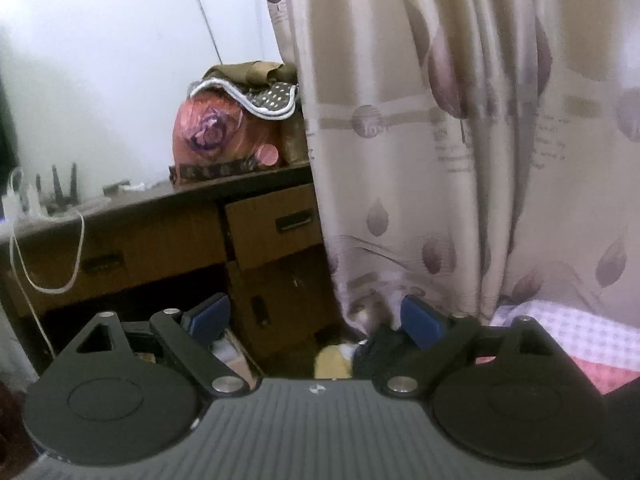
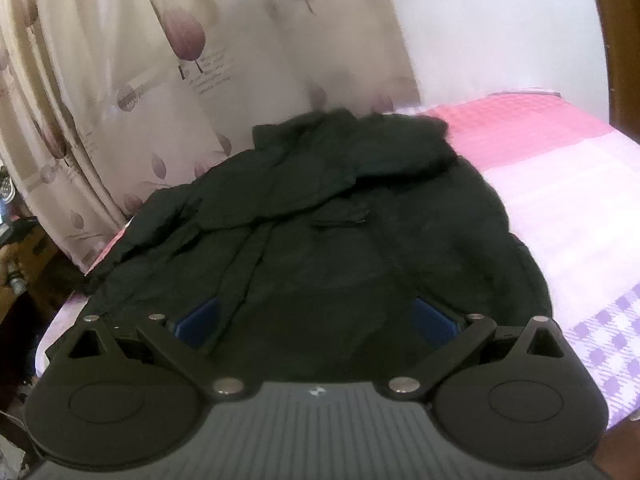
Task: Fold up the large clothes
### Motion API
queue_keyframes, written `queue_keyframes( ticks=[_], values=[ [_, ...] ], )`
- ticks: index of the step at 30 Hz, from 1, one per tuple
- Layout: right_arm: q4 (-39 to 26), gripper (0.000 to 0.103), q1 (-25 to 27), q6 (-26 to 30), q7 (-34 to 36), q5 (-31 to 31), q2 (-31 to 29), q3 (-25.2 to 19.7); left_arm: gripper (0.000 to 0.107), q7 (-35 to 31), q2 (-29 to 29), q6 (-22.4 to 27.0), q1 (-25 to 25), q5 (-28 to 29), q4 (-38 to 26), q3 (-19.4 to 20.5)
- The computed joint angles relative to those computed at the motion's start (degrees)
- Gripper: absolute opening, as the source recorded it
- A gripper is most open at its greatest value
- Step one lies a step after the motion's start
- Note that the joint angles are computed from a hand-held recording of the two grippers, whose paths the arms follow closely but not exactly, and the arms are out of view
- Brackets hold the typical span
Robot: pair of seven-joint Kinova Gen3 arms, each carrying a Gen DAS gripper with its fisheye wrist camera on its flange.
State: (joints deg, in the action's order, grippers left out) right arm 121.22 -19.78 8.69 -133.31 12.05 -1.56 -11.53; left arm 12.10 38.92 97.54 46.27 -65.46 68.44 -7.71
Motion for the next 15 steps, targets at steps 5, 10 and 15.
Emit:
queue_keyframes(
  ticks=[5,10,15],
  values=[
    [-3.08,0.103,-1.39,-0.03,-1.56,4.67,2.59,0.61,0.094,9.04,-3.81,-7.45,4.48,1.41,6.55,1.72],
    [-9.53,0.103,-6.0,-2.4,8.28,5.05,8.16,4.35,0.095,13.89,-2.92,-17.78,6.23,-1.71,9.74,7.64],
    [-20.18,0.103,-18.36,-2.01,12.76,14.47,18.36,14.28,0.099,14.4,3.28,-23.03,10.49,-3.14,8.0,5.08]
  ],
)
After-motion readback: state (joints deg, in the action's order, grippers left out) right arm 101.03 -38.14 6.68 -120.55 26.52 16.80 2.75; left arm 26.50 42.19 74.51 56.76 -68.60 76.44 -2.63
